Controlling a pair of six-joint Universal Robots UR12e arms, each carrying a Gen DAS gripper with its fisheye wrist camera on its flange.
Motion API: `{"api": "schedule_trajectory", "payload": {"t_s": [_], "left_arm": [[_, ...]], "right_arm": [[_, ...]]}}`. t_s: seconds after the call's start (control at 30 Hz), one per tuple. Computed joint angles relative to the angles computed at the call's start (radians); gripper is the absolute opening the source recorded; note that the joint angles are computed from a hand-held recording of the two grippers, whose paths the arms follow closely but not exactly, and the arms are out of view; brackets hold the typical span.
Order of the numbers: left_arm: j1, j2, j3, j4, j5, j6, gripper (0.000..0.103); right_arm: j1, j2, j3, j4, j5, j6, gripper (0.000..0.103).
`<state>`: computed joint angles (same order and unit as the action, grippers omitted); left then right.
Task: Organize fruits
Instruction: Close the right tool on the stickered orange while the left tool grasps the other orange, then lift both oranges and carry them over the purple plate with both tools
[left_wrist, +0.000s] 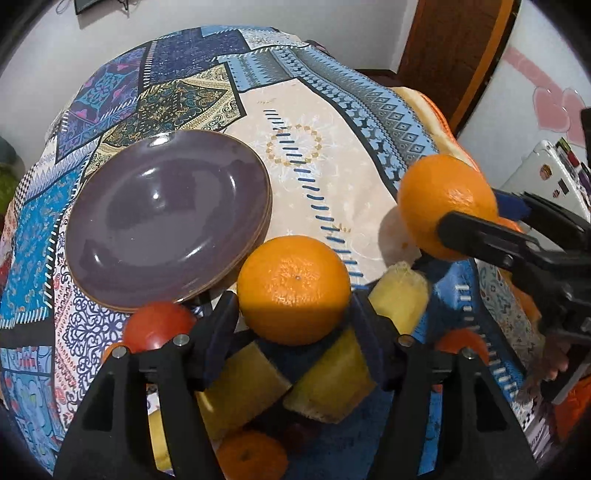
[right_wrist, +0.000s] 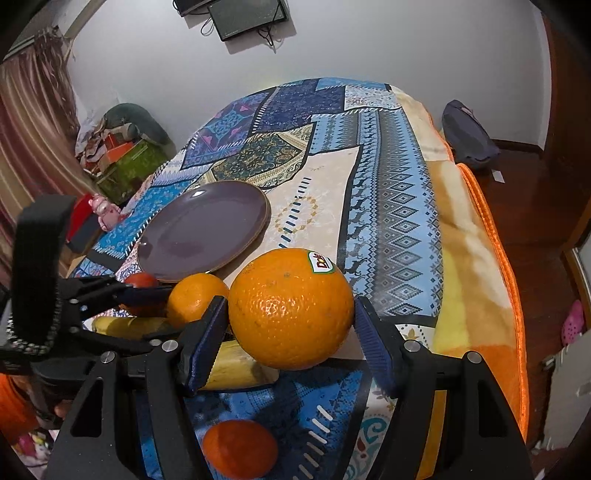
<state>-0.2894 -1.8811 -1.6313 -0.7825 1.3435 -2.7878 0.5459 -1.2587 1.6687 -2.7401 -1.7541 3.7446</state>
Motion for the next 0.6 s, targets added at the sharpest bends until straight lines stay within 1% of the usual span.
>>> {"api": "schedule_trajectory", "payload": {"t_s": [0.17,0.33,0.47,0.6], "left_arm": [[-0.015,-0.01,0.002,0.039,0.028,-0.007,0.063],[-0.022,-0.019,0.006,0.061,0.033,0.0,0.063],[-0.028,-0.027,0.016,0.057,0.043,0.027,0.063],[-0.03,-0.043,0.038,0.025,0.042,0.012,0.066]], "right_arm": [[-0.002,-0.002,0.006,-0.002,0.003,0.011,0.066],[0.002,-0.003,0.004,0.009,-0.009,0.014,0.066],[0.006,-0.004,0.001,0.015,-0.017,0.017,0.066],[0.011,-0.006,-0.001,0.022,-0.03,0.021,0.066]]}}
